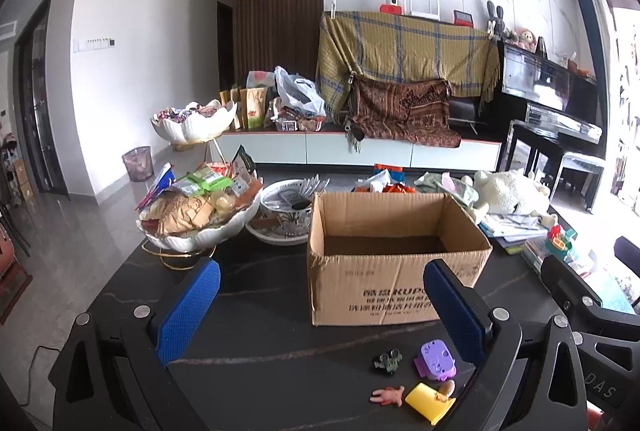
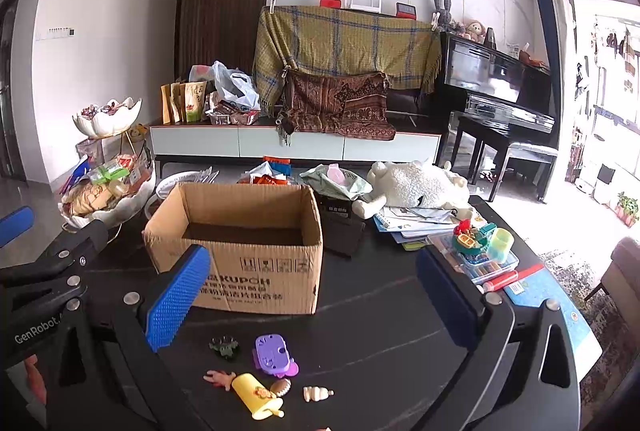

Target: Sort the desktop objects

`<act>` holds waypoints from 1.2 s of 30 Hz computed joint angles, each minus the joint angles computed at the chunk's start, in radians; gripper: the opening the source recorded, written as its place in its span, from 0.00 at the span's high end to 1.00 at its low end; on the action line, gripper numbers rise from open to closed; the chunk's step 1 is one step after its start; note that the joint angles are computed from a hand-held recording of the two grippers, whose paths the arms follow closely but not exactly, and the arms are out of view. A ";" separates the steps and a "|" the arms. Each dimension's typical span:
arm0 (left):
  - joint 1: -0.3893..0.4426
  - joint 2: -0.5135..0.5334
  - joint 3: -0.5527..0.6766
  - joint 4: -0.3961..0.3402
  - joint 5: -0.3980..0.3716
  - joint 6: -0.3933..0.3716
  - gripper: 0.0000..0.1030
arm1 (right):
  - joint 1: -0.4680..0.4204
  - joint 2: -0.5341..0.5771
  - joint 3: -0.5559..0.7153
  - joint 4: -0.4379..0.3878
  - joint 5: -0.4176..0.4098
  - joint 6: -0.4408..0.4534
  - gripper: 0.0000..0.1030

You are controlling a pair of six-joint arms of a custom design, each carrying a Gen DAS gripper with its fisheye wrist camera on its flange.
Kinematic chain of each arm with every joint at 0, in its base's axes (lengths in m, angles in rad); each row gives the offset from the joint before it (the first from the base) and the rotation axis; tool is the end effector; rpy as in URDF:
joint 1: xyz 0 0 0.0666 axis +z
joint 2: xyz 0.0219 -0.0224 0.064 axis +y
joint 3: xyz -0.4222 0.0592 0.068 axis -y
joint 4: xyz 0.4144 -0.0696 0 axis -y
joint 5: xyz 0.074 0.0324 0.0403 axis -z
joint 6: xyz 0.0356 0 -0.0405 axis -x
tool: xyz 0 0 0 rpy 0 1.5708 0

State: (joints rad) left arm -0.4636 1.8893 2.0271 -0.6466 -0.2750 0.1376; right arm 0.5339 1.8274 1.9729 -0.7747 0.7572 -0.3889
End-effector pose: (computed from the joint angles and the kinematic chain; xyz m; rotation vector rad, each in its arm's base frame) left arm 0.6514 -0.3153 0.5143 0.1685 2.0530 -0.0856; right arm 0.6027 0.3274 0.5229 0.2566 2.0058 -0.2569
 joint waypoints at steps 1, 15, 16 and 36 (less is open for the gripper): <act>-0.002 -0.006 -0.012 0.007 -0.006 -0.004 0.02 | 0.002 -0.003 -0.004 -0.003 0.000 -0.002 0.01; -0.028 -0.080 -0.163 0.096 -0.081 -0.062 0.02 | 0.026 -0.039 -0.088 -0.033 -0.002 -0.062 0.01; -0.028 -0.082 -0.167 0.090 -0.072 -0.055 0.02 | 0.026 -0.042 -0.095 -0.034 -0.005 -0.068 0.01; -0.021 -0.144 -0.278 0.122 -0.024 0.002 0.02 | 0.056 -0.096 -0.193 0.010 -0.005 -0.088 0.01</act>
